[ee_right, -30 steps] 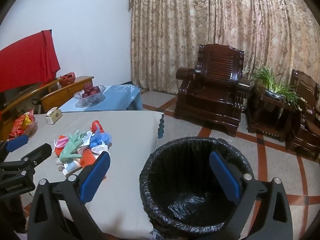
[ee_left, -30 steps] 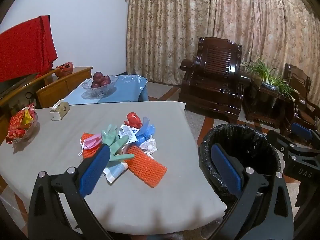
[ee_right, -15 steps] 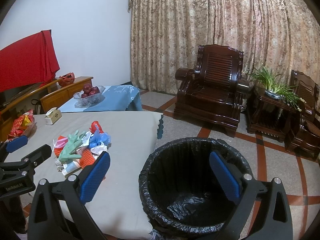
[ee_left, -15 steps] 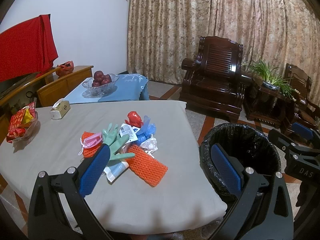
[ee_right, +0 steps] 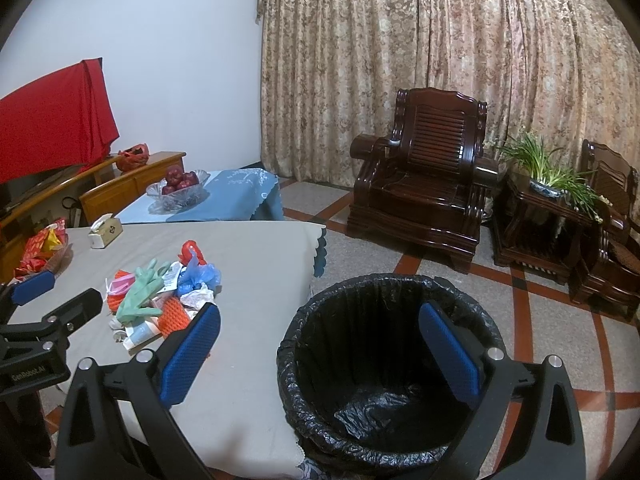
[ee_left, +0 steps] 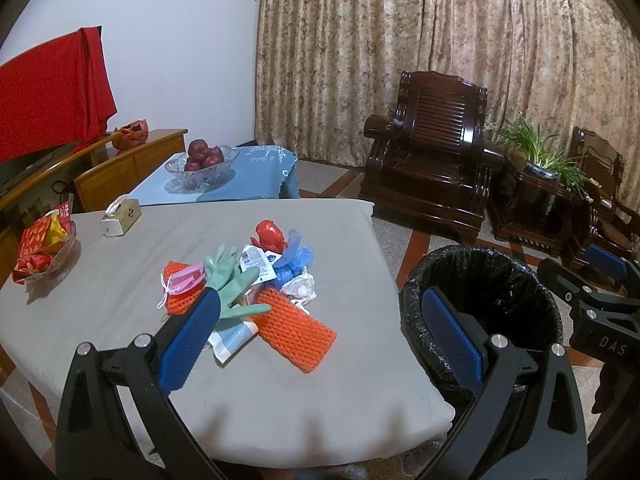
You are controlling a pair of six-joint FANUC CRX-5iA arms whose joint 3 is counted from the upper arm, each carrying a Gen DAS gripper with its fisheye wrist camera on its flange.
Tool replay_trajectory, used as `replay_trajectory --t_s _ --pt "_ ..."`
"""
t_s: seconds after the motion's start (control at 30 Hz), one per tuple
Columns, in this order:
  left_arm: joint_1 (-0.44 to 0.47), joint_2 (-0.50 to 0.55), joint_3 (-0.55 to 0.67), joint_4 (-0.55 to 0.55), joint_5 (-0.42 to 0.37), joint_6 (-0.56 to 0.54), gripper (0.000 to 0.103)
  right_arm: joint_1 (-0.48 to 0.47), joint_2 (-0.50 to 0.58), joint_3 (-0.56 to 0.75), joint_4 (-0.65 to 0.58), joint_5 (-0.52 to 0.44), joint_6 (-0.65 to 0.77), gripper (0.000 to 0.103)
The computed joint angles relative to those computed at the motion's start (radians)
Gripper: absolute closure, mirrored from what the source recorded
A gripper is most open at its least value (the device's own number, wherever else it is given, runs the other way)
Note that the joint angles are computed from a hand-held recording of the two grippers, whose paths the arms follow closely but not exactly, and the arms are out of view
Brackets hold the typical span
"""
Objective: Collect trash
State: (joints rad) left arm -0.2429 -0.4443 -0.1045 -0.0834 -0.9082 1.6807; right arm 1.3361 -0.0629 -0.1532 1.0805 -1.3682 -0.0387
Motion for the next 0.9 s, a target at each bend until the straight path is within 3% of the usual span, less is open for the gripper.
replay_trajectory --t_s 0.9 --pt "0.002 0.005 0.006 0.004 -0.004 -0.004 0.005 -0.002 0.002 0.006 -0.005 -0.001 0.005 0.006"
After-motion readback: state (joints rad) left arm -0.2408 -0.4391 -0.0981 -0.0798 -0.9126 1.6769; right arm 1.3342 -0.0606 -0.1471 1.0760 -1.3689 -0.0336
